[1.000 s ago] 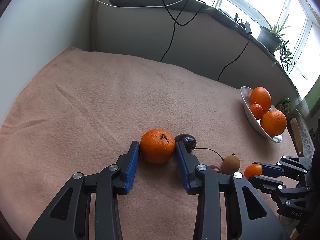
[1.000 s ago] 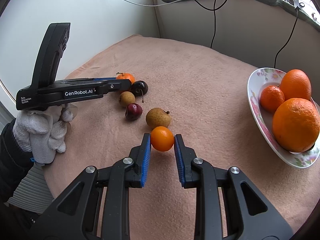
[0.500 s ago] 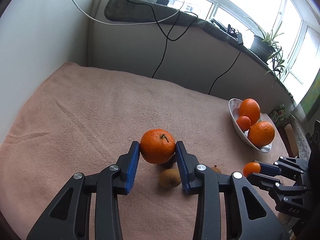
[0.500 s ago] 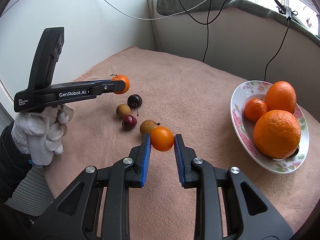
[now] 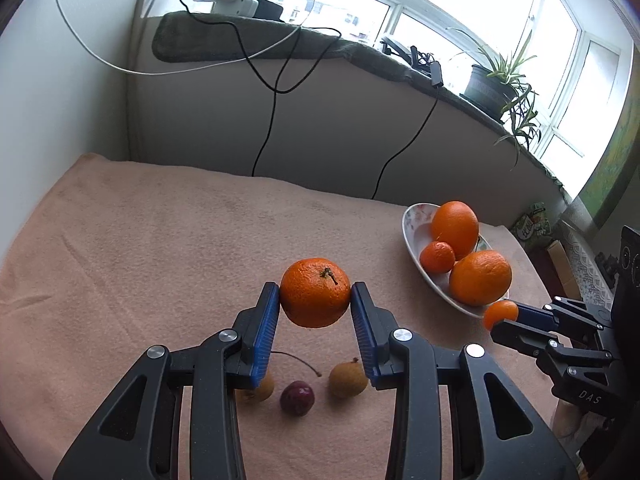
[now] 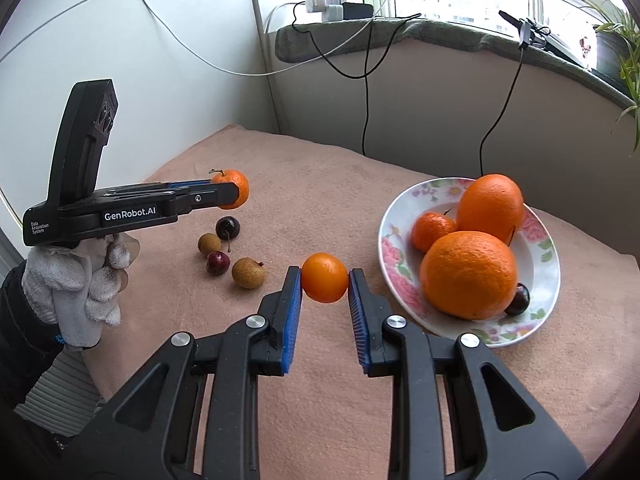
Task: Organize fruits
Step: 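Lift the tangerine with the right gripper and carry it over the bowl, then lower the tangerine into the bowl and open the right gripper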
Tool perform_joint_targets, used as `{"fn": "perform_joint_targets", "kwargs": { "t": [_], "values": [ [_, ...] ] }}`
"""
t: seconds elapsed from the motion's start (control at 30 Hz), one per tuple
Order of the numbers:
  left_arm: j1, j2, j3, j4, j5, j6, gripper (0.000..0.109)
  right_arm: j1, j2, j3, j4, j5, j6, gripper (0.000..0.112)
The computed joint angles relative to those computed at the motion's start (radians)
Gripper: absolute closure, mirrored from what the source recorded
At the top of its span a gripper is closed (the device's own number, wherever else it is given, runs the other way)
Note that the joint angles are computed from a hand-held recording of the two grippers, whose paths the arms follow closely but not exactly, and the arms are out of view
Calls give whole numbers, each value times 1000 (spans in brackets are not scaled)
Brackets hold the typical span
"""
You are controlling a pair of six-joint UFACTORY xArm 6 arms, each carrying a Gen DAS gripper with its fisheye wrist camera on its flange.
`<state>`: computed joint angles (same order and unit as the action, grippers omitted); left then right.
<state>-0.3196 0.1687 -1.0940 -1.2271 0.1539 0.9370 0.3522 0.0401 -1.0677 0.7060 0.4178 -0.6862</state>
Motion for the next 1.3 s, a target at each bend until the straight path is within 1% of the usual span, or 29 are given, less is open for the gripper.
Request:
{"fn": "perform_joint_targets", "kwargs": {
  "t": [0.3, 0.67, 1.3],
  "values": [
    [-43, 67, -95, 60, 13, -54, 73, -71, -3, -8, 11, -9, -8, 88],
    [-80, 171, -225, 196, 37, -173, 74, -143, 29, -45, -2, -11, -2, 88],
    [-112, 332, -421, 437, 80, -386, 74, -233, 153, -146, -44, 14, 31, 88]
  ]
}}
